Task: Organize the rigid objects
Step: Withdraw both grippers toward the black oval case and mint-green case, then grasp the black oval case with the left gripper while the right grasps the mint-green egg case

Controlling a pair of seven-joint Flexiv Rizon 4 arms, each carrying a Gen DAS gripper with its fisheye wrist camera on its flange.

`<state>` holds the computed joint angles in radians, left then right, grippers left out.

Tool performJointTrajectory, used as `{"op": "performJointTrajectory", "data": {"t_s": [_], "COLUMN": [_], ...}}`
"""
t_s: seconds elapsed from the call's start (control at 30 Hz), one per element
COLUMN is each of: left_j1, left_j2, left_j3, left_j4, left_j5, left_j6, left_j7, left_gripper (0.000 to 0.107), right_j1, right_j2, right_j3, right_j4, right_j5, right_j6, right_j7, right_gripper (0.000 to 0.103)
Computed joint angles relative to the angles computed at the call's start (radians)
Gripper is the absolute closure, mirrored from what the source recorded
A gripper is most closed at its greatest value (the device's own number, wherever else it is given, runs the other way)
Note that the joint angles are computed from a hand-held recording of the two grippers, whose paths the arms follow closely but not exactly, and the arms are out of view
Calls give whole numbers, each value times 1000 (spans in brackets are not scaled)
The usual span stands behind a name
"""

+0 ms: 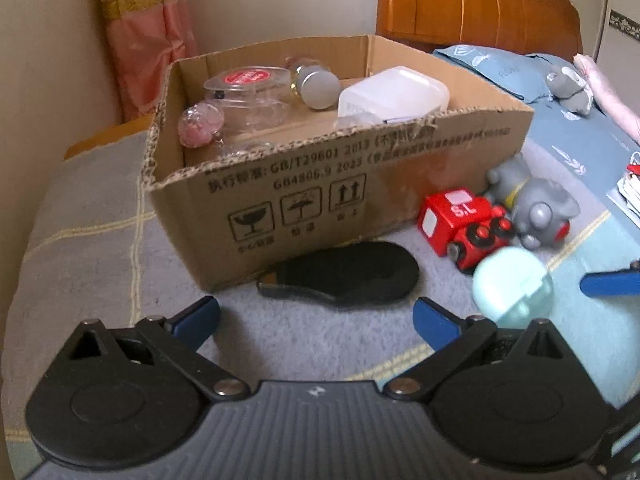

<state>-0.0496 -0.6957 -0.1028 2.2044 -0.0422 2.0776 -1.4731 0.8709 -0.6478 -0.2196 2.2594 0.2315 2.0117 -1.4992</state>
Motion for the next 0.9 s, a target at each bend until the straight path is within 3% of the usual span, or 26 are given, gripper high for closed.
{"op": "performJointTrajectory", "data": {"t_s": [0.27,0.37,0.6,0.9], "left_j1": [-64,-79,-101,-216], "left_j2": [-13,-8,-5,81], "left_j3": [32,34,44,147], "left_j4": [-15,-12,-13,141], "left_j5": [-59,-68,-97,-268], "left_j6": [20,26,15,27], "left_j7": [-7,-8,-9,-57], "left_gripper": [6,17,18,18], "right_j1": [1,1,9,25], "right_j2": [-4,-4,-5,-5], "right_j3": [2,3,0,-5], "right_j4": [0,0,4,11], "right_j5": [6,8,22,36], "right_j6": [10,10,16,20], "right_j7": [-3,-4,-7,-5], "right_gripper": [0,0,0,0]}}
